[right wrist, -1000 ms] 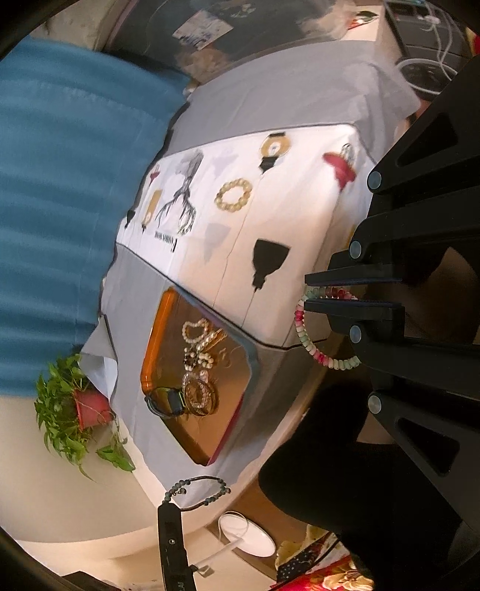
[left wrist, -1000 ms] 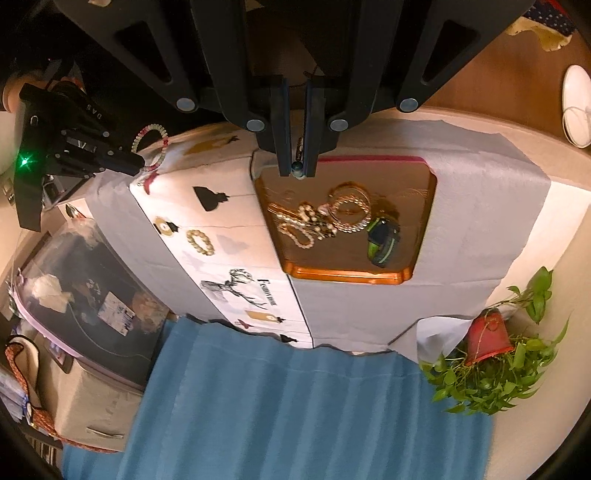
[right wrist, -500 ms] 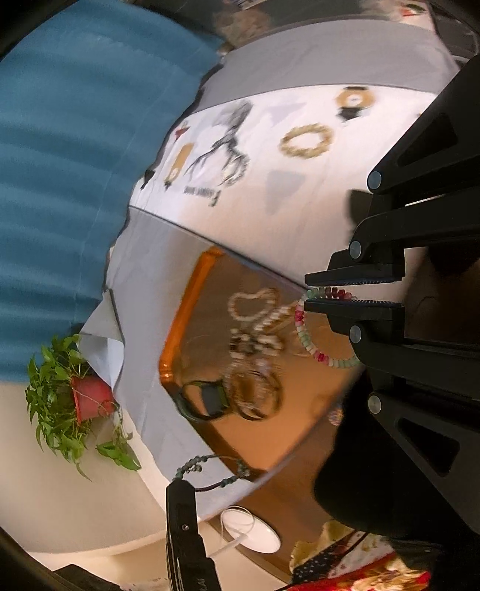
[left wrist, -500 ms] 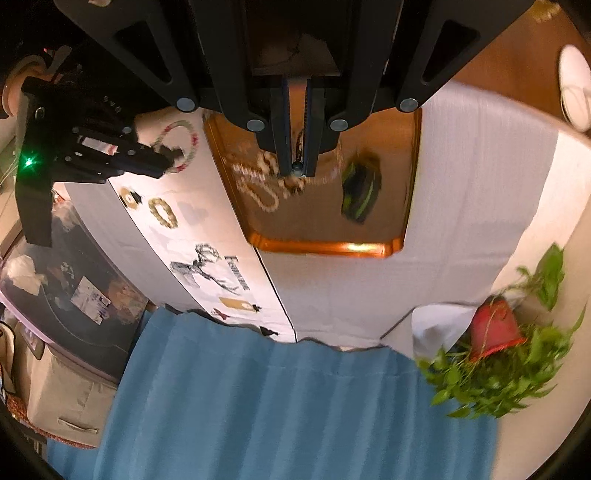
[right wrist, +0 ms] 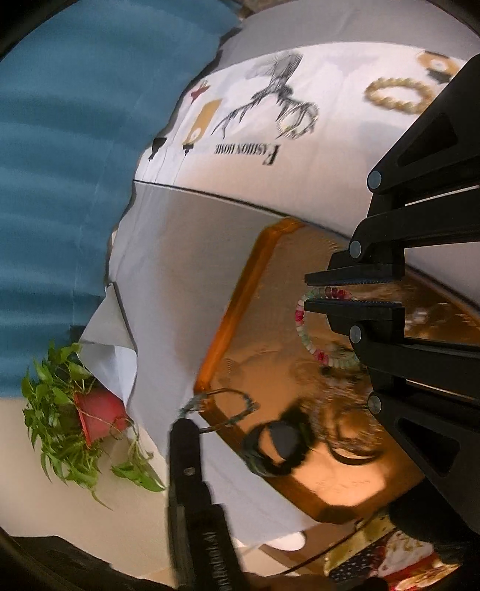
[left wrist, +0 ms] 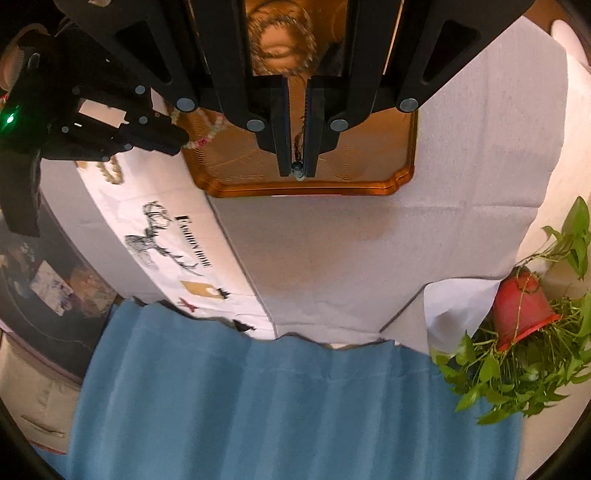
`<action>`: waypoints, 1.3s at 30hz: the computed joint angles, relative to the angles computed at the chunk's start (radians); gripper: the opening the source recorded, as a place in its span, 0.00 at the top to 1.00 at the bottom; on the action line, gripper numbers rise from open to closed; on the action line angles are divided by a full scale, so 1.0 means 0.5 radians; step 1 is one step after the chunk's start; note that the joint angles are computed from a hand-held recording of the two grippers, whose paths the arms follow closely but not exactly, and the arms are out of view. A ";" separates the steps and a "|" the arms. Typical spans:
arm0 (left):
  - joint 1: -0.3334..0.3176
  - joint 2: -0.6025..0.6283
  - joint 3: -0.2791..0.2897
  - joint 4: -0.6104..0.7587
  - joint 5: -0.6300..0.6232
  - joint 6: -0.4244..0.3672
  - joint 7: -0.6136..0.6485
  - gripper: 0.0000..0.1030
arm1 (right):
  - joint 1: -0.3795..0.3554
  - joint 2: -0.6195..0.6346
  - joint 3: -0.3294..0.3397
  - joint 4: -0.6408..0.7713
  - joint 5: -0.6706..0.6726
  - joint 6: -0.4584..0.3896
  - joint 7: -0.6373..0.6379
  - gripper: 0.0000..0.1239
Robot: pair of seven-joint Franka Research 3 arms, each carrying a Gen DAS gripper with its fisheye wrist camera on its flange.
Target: Organize jewelry
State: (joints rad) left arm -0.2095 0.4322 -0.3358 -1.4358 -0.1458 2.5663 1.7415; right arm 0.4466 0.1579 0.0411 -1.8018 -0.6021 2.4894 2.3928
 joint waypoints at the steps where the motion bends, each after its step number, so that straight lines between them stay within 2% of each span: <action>1: -0.021 0.025 0.024 0.040 0.039 -0.045 -0.033 0.81 | -0.010 0.046 0.001 0.052 0.044 -0.029 -0.031 0.91; 2: -0.041 0.046 0.051 0.078 0.084 -0.099 -0.071 0.69 | -0.010 0.077 0.002 0.093 0.087 -0.085 -0.064 0.88; 3: -0.071 0.051 0.088 0.094 0.149 -0.145 -0.132 0.36 | -0.005 0.096 0.000 0.118 0.124 -0.134 -0.082 0.75; 4: -0.103 0.014 0.137 0.040 0.231 -0.130 -0.218 0.23 | -0.001 0.089 -0.005 0.104 0.148 -0.156 -0.078 0.60; 5: -0.111 -0.045 0.155 -0.062 0.278 -0.042 -0.270 0.14 | 0.009 0.055 -0.013 0.049 0.137 -0.146 -0.029 0.55; 6: -0.109 -0.089 0.159 -0.136 0.311 0.013 -0.299 0.13 | 0.015 0.017 -0.014 -0.003 0.122 -0.140 0.003 0.51; 8: -0.126 -0.239 0.189 -0.343 0.432 0.045 -0.388 0.12 | 0.017 -0.092 0.009 -0.138 0.116 -0.141 0.033 0.50; 11: -0.104 -0.486 0.176 -0.687 0.472 0.123 -0.478 0.12 | 0.009 -0.275 0.085 -0.336 0.117 -0.184 0.107 0.49; 14: -0.076 -0.751 0.132 -1.022 0.287 0.169 -0.452 0.12 | 0.001 -0.468 0.194 -0.517 0.116 -0.261 0.177 0.48; 16: -0.097 -0.956 0.130 -1.250 0.046 0.149 -0.356 0.12 | -0.004 -0.593 0.272 -0.619 0.118 -0.312 0.233 0.47; 19: -0.169 -1.150 0.162 -1.444 -0.014 0.109 -0.375 0.12 | -0.011 -0.778 0.387 -0.756 0.157 -0.361 0.305 0.46; 24: -0.290 -1.450 0.220 -1.692 -0.005 0.075 -0.445 0.12 | -0.029 -1.048 0.590 -0.902 0.133 -0.466 0.432 0.45; 28: -0.358 -1.609 0.246 -1.769 0.048 0.046 -0.499 0.12 | -0.050 -1.212 0.704 -0.965 0.117 -0.536 0.529 0.45; 30: -0.383 -1.685 0.247 -1.817 0.086 0.093 -0.526 0.12 | -0.061 -1.307 0.759 -1.005 0.116 -0.566 0.586 0.43; 32: -0.423 -1.777 0.247 -1.882 0.118 0.150 -0.554 0.11 | -0.072 -1.348 0.799 -1.010 0.130 -0.613 0.592 0.43; 39: -0.510 -1.909 0.256 -1.963 0.227 0.142 -0.616 0.11 | -0.074 -1.463 0.889 -1.055 0.194 -0.646 0.617 0.42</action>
State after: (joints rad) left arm -0.4644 -0.5221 -0.2076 -2.4174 -0.0322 2.6370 1.4337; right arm 0.4096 -0.5739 0.4857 -2.3293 -0.5054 2.1665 2.7014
